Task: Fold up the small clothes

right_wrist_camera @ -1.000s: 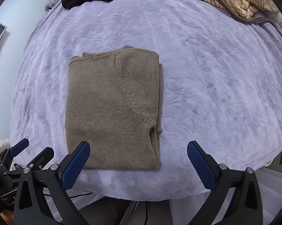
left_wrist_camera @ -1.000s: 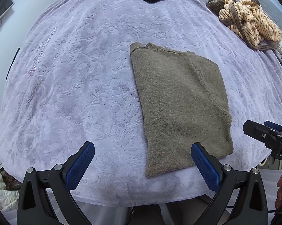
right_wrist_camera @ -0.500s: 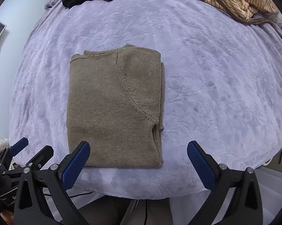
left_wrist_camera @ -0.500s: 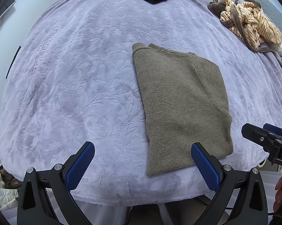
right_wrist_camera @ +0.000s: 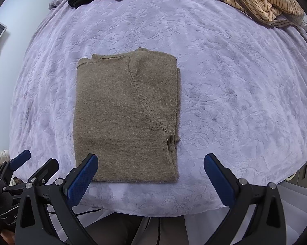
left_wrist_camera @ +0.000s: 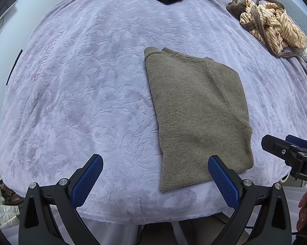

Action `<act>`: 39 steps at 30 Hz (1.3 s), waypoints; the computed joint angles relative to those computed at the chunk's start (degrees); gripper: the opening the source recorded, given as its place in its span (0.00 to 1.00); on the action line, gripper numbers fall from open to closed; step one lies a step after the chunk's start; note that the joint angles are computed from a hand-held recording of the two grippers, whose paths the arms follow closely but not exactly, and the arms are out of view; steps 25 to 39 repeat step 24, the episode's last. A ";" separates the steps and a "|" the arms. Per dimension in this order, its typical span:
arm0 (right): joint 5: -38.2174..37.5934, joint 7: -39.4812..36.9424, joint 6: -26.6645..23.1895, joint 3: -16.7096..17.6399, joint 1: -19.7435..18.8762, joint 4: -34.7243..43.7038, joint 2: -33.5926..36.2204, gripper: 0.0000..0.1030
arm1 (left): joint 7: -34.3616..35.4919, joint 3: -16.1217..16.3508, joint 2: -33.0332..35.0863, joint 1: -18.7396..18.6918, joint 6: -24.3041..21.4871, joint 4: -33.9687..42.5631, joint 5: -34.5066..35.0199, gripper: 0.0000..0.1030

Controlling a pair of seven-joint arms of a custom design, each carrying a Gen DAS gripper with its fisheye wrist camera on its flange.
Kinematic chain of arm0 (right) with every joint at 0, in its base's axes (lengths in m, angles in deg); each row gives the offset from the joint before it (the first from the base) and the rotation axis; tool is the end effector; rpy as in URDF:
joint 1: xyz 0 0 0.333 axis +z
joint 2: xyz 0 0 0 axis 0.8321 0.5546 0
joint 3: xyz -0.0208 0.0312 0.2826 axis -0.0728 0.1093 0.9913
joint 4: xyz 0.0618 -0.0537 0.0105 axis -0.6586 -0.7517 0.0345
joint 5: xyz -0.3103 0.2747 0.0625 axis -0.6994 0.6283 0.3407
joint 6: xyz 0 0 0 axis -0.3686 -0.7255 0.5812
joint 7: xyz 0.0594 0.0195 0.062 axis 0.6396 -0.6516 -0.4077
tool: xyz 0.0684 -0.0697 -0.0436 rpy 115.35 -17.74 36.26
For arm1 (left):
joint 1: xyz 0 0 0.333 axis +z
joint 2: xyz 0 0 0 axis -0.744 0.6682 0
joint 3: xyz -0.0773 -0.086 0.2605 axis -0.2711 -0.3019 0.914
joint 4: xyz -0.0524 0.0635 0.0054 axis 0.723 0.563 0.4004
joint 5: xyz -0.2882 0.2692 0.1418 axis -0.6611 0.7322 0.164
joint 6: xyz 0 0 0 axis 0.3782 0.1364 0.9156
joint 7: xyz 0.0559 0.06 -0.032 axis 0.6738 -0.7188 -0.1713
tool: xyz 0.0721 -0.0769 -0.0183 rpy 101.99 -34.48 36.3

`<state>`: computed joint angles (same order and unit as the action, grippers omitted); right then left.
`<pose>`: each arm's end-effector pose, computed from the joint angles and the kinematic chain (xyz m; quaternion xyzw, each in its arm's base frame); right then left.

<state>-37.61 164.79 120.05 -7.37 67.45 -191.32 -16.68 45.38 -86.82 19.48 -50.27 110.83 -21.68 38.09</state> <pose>0.4563 0.1598 0.5141 -0.5368 0.8380 -0.0608 0.0765 0.5787 -0.0933 0.5377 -0.5794 0.8081 -0.0993 0.0373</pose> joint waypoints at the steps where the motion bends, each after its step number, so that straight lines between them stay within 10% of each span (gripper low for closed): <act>1: 0.02 -0.04 0.01 -0.02 0.01 0.02 0.02 1.00 | 0.03 0.00 0.02 0.01 0.02 0.02 0.00 1.00; 39: 0.02 0.50 0.08 0.13 0.25 -0.13 0.16 1.00 | 0.23 0.00 -0.42 -0.08 1.97 -0.98 -0.66 1.00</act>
